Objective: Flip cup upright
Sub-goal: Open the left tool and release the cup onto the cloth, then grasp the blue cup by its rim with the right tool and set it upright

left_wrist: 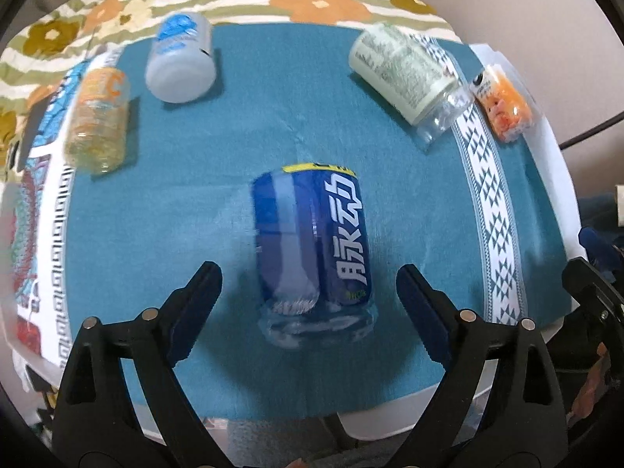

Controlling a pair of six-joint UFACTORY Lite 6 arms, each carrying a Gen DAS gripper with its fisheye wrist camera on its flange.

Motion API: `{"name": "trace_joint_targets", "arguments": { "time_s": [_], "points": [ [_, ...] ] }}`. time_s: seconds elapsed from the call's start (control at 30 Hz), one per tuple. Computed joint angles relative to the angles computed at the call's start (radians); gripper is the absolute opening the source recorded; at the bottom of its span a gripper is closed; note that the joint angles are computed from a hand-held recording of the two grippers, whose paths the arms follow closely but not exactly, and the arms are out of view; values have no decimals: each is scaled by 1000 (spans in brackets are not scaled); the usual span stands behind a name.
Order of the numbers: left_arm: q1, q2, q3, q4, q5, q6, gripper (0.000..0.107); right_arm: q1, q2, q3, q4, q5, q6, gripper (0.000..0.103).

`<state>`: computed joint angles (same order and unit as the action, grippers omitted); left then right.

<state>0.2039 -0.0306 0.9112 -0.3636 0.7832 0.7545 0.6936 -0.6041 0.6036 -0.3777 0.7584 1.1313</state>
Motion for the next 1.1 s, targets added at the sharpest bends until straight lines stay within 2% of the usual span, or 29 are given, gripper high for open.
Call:
{"name": "trace_joint_targets", "arguments": {
  "time_s": [0.2, 0.23, 0.37, 0.63, 0.87, 1.0, 1.1],
  "points": [
    [111, -87, 72, 8, 96, 4, 99, -62, 75, 131, 113, 22, -179, 102],
    [136, -90, 87, 2, 107, 18, 103, -78, 105, 166, 144, 22, -224, 102],
    [245, -56, 159, -12, 135, 76, 103, -112, 265, 324, 259, 25, -366, 102],
    [422, 113, 292, -76, 126, 282, 103, -142, 670, 664, 483, 72, -579, 102],
    [479, 317, 426, -67, 65, 403, 103, -186, 981, 835, 755, 84, -730, 101],
    [503, 449, 538, -56, 107, 375, 103, -193, 1111, 946, 816, 133, -761, 90],
    [507, 519, 601, -52, 143, 339, 103, -207, 1209, 1047, 851, 184, -779, 86]
  ]
}}
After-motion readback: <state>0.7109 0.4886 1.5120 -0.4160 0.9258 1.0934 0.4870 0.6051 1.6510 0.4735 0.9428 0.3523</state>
